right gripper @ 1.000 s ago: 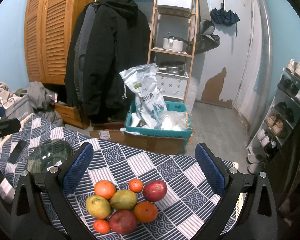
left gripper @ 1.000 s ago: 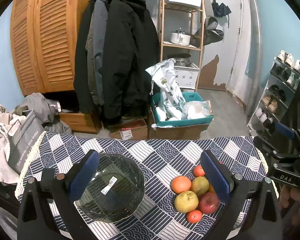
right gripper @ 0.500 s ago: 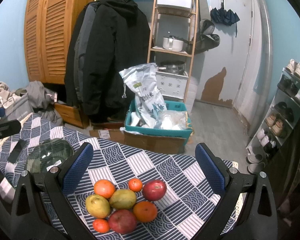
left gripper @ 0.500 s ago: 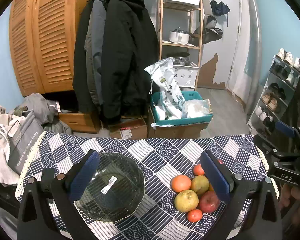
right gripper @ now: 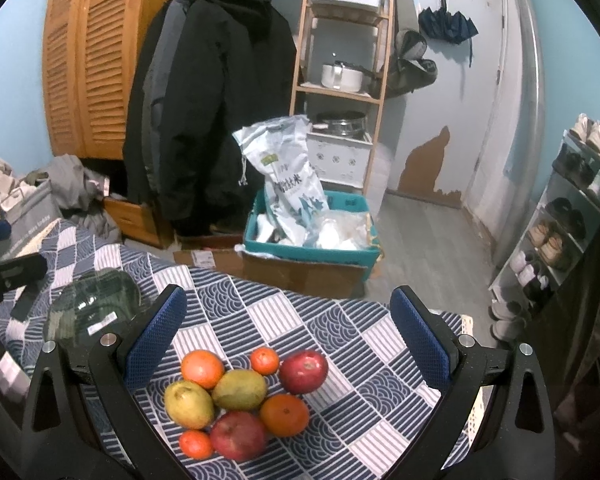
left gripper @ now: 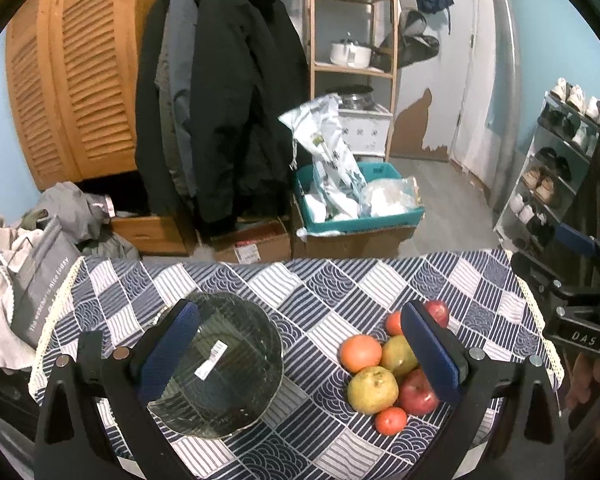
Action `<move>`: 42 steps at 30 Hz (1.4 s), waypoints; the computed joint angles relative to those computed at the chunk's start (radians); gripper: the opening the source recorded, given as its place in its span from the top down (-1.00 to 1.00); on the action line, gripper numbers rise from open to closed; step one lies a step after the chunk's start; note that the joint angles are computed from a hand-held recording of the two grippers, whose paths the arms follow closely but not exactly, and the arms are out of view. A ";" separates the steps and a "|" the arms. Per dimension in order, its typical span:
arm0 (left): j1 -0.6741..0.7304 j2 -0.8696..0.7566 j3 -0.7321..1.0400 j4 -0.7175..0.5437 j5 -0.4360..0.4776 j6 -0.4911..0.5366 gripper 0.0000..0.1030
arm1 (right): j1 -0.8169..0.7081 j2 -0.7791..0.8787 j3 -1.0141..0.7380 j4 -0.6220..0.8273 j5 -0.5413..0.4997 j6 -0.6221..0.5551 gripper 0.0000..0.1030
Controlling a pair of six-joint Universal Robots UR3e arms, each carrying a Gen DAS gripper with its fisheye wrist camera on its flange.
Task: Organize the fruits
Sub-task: 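Move both tools down toward the fruit pile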
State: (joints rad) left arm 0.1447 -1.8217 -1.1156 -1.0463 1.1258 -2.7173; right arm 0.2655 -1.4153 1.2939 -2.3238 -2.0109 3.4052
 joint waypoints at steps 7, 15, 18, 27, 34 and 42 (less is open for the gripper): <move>-0.030 -0.054 0.050 -0.092 0.027 0.021 -0.98 | -0.028 -0.003 -0.016 0.082 0.034 0.025 -0.93; -0.086 -0.126 0.104 -0.155 0.092 0.030 -0.97 | -0.060 -0.034 0.043 0.112 0.075 0.033 -0.93; -0.100 -0.152 0.120 -0.175 0.108 0.024 -0.97 | -0.079 -0.044 0.069 0.128 0.098 0.034 -0.93; -0.155 -0.209 0.119 -0.185 0.163 0.024 -0.96 | -0.154 -0.091 0.183 0.157 0.205 0.064 -0.93; -0.197 -0.263 0.127 -0.197 0.210 0.026 -0.96 | -0.189 -0.096 0.255 0.167 0.245 0.073 -0.93; -0.230 -0.314 0.120 -0.186 0.248 0.025 -0.95 | -0.206 -0.073 0.298 0.173 0.271 0.074 -0.93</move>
State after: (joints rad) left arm -0.0853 -2.1359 -0.9951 -1.2322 1.3735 -2.6924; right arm 0.0597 -1.4880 1.5915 -2.1510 -1.7400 3.4793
